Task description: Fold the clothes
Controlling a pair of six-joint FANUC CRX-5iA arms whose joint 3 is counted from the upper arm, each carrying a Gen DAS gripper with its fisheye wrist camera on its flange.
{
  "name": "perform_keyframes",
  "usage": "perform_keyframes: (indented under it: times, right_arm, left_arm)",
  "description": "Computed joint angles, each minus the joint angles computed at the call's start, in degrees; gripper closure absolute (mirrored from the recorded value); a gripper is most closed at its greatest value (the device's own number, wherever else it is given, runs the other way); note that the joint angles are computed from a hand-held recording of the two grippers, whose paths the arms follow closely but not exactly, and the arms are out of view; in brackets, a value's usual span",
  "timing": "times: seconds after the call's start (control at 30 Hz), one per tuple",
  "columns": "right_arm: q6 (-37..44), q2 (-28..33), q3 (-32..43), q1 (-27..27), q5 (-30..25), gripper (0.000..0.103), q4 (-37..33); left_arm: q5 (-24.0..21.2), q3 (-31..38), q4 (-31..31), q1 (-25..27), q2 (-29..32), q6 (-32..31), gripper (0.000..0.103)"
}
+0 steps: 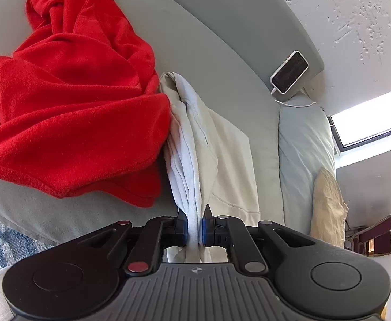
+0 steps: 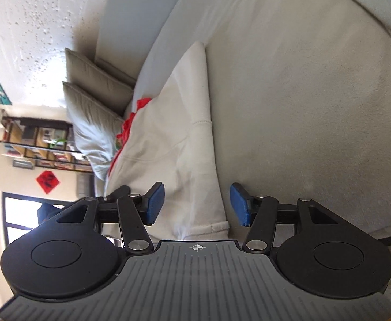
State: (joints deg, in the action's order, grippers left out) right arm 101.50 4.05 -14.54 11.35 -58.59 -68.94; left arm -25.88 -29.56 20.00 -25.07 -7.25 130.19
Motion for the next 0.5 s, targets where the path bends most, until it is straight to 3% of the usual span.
perform_keyframes:
  times: [0.07,0.13,0.33,0.43,0.5]
  right_arm:
    - [3.34,1.80,0.14,-1.32,-0.62,0.051,-3.47]
    - [4.85,3.10,1.15,-0.81,-0.56,0.062,-3.24]
    - [2.99,5.25,5.46,4.47,3.11,0.064,1.16]
    - [0.18,5.58,7.58,9.28,7.00,0.064,7.33]
    - [-2.10,5.77,8.44,11.16,8.69,0.062,10.15]
  left_arm:
    - [-0.21,-1.26,1.56,0.59,-0.41,-0.78,0.096]
    - [0.16,-2.66,3.14,1.09,-0.69,-1.68,0.096]
    - [2.69,-6.96,8.05,1.56,-1.48,-3.53,0.095]
    - [0.68,-4.62,2.85,1.42,-1.02,0.61,0.095]
    - [-3.29,-0.21,-5.05,0.62,0.20,6.28,0.095]
